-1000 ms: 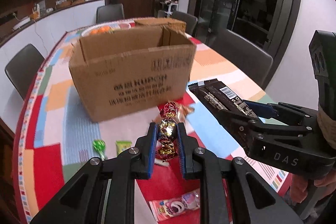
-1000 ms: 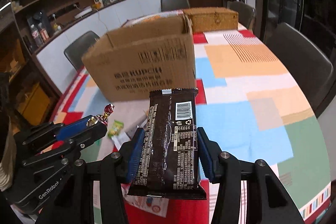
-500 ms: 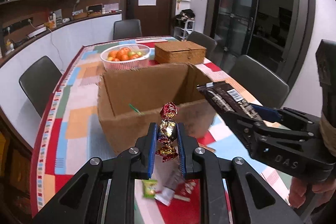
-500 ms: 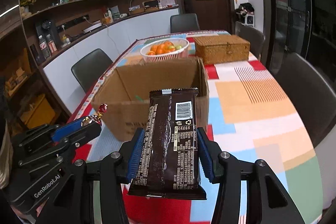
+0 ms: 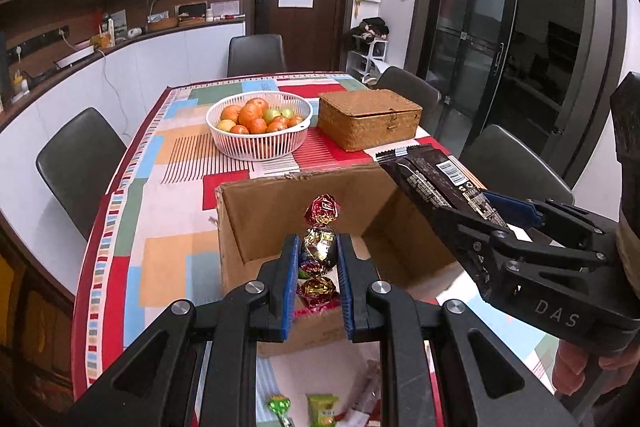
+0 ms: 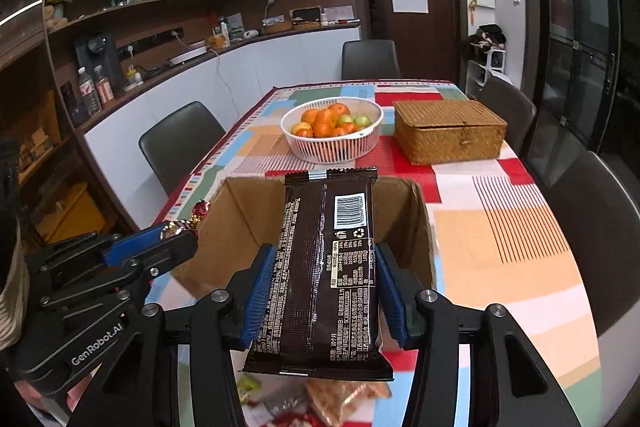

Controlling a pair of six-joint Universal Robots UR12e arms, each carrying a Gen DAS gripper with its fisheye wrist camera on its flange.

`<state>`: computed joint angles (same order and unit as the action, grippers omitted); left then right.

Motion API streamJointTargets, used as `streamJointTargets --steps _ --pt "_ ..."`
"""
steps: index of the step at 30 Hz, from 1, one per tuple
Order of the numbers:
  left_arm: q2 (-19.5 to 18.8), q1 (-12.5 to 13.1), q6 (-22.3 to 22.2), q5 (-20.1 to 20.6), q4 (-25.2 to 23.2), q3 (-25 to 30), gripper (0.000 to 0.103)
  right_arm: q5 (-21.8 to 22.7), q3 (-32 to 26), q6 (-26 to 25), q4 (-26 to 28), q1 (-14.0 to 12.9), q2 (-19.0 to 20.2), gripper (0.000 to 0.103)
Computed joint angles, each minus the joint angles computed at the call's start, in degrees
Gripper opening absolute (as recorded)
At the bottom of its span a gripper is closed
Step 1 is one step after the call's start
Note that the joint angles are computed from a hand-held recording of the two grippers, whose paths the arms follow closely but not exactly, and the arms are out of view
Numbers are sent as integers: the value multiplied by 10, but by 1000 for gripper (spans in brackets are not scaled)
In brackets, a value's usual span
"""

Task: Organize snacks
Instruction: 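Carry both items over the cardboard box and open both tools to drop them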

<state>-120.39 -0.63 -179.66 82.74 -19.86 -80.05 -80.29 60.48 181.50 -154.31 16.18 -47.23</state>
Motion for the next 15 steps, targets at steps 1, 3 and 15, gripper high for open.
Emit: streamJointTargets --steps 1,3,15 --pt "-3 1 0 -1 -4 5 20 1 -11 1 6 0 6 50" --pt "-10 2 1 0 -15 17 20 0 -33 -3 20 0 18 50" --pt "-31 0 -4 43 -14 38 38 -60 -94 -15 38 9 59 58"
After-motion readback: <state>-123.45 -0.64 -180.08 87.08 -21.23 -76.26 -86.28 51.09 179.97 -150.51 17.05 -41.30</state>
